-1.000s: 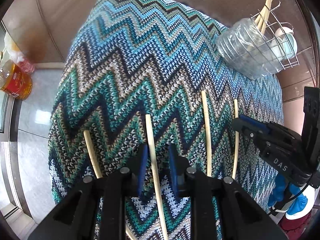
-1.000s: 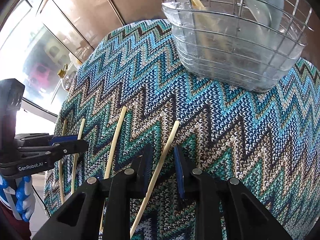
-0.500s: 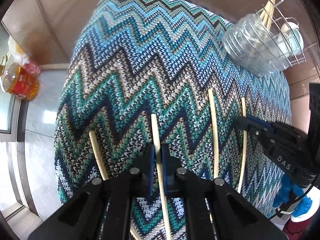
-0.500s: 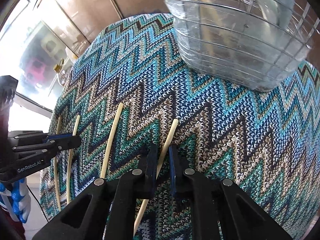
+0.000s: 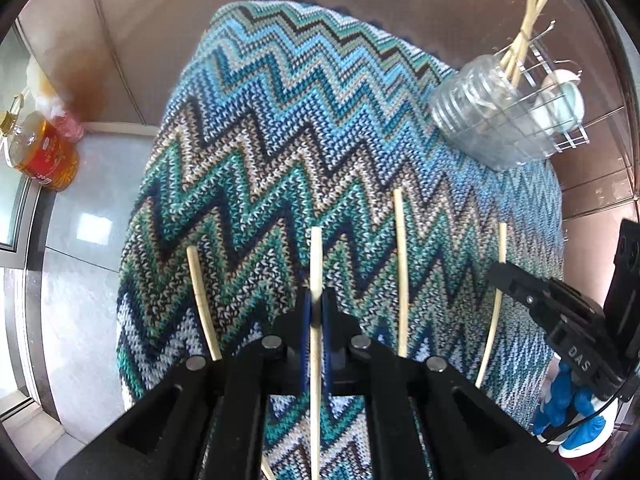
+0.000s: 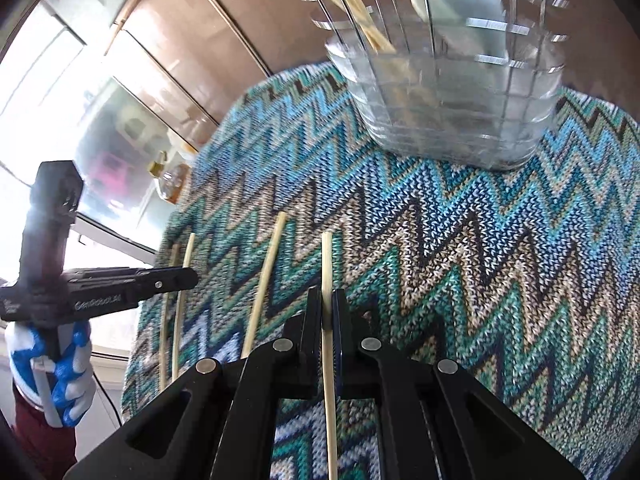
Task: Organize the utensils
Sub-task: 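Grasp a chopstick with the left tool while the right tool grasps another chopstick, then lift both held chopsticks and carry them over the glass holder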
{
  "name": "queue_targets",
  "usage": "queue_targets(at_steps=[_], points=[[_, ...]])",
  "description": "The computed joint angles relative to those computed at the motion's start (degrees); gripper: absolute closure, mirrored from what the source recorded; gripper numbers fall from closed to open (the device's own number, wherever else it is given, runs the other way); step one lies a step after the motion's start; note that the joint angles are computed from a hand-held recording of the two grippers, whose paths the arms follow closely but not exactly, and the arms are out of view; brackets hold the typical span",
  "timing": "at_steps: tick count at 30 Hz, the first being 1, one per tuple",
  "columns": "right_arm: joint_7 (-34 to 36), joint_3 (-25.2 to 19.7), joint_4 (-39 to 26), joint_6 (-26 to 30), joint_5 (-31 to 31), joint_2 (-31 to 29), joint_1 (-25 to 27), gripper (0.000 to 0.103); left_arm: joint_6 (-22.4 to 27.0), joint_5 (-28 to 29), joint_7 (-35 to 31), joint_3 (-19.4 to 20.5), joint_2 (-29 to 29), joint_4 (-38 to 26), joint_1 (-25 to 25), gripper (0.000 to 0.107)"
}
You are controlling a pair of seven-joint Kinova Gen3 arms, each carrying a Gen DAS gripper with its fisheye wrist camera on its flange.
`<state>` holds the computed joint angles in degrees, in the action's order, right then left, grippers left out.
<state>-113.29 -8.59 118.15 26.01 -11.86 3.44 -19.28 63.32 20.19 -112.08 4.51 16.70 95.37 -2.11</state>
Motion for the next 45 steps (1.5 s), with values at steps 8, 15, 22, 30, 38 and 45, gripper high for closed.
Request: queue_targets(at_steps=[8,15,22,30,38,45], points=[[-3.89,-1.83,7.81,-5.60,2.41,-9.96,-1.10,0.098,-0.96,4.43,-4.89,-0.81,-6.33,4.87,-2.14,0.103],[-16.20,-11.42,10.92,-5.53,11.18,-19.36,4.04,0.098,0.76,11.81,-13.26,-3.62,-13.33,8.99,-5.00,0.103],[-22.37,-17.71,8.93,-2.03,17.14,-27.45,9.22,0.098,-0.19,17.46,-18.28,-6.69,-21.10,10.93,-4.18,0.103],[-19.57,-15.93,4.05,-5.75,20.77,-29.98,15.17,0.098,-8.38,27.01,-18.88,-17.18,-23.44,7.53,10.53,0.103],[-14.26,-16.80,0.02,-18.38,22.87,-23.84,24.88,0.098,-27.02,44.72,-24.69,-11.89,-19.99,5.52,14.33,0.103],[-8.36,-25.47,-2.92,-25.13,22.13,-14.93,38.21,0.098,-43.33,61.03,-38.85,-11.56,-13.13,4.60,22.81,0.103]])
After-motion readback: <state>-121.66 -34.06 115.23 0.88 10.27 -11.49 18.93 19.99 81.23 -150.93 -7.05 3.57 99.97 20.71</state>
